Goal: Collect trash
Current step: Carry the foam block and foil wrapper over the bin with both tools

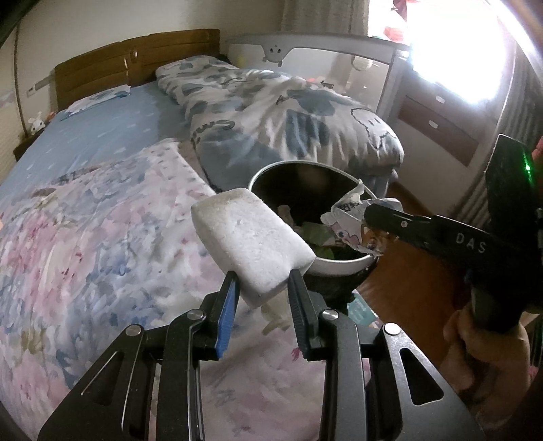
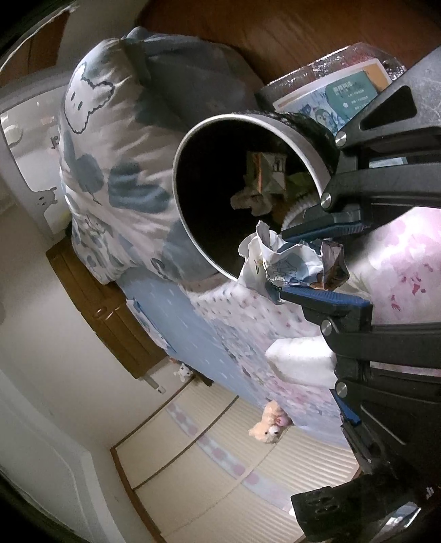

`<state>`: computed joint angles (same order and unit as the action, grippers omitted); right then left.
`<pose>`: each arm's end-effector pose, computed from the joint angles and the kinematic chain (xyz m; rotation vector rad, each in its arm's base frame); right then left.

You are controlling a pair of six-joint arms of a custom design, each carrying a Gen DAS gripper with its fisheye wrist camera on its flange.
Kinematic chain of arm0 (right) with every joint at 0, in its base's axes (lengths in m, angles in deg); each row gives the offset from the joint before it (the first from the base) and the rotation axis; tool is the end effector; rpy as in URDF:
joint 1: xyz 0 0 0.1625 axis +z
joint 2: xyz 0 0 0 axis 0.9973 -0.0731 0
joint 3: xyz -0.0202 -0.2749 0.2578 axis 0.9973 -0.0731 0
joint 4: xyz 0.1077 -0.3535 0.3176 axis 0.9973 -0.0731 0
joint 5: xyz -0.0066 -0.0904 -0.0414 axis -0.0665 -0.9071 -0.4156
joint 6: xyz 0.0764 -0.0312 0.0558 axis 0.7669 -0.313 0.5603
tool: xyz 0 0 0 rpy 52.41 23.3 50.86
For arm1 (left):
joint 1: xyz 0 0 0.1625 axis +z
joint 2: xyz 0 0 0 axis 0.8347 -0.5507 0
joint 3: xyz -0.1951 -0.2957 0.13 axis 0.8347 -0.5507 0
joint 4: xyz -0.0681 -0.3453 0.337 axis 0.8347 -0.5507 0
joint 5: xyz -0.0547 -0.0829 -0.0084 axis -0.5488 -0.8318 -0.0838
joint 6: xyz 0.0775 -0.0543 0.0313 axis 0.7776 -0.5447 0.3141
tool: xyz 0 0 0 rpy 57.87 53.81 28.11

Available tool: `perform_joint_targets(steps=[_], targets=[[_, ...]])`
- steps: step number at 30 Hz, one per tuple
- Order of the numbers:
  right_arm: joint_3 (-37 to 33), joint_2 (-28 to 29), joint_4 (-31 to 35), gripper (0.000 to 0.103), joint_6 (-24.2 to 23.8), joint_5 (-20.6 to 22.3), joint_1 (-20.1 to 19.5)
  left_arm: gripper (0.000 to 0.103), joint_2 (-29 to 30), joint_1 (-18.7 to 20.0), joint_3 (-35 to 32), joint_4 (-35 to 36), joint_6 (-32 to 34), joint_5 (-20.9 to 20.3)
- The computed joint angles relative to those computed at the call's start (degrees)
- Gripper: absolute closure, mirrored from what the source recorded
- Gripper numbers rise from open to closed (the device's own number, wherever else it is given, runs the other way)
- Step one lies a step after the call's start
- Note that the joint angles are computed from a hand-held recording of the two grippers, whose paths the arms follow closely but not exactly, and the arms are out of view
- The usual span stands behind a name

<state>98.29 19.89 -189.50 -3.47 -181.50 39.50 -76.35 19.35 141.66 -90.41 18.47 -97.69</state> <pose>0.3760 -0.4389 -0.1107 -0.3562 -2.3622 1.4758 0.0191 -0.5481 0.3249 1.3622 2.4914 -0.4183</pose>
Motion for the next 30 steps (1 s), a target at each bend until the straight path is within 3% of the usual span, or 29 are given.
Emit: perform_joint_targets(steps=[30], targets=[[2.99, -4.03, -1.59, 0.075, -2.99, -0.92, -3.15, 0.075, 3.76, -3.72, -0.18, -0.89, -0.66, 0.12]])
